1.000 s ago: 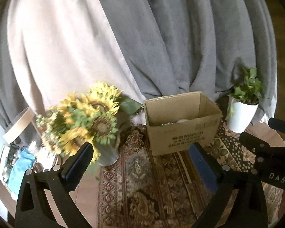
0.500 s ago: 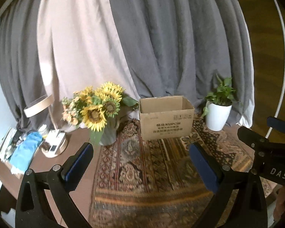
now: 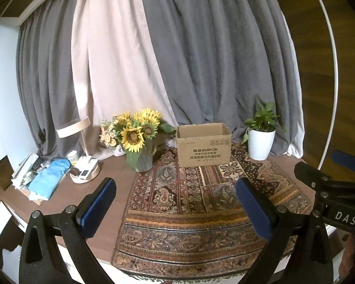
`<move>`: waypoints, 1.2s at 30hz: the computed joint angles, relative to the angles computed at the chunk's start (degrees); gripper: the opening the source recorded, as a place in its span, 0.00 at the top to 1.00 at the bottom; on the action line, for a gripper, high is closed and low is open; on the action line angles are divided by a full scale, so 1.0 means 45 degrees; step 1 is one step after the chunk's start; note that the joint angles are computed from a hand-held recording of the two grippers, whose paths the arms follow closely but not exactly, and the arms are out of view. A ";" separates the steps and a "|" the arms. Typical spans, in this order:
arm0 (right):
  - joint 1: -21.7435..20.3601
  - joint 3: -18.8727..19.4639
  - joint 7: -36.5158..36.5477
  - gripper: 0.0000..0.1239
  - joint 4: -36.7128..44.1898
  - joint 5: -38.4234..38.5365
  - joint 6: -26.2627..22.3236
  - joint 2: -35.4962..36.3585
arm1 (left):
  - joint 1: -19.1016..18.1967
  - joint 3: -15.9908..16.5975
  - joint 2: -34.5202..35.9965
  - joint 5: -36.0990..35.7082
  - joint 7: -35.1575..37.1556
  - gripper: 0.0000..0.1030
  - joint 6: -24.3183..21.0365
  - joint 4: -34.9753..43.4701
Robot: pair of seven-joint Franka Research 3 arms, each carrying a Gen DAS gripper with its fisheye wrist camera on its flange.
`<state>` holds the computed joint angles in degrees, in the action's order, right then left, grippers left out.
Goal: Organize rigid objects
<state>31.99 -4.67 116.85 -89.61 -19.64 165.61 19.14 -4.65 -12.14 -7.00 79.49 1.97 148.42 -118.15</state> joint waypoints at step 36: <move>-0.1252 0.1156 0.4954 0.21 -0.3172 -0.5533 0.0920 -0.2987 | 0.0176 -0.0835 -0.2094 0.0525 -0.1054 0.00 -0.0014 -0.1604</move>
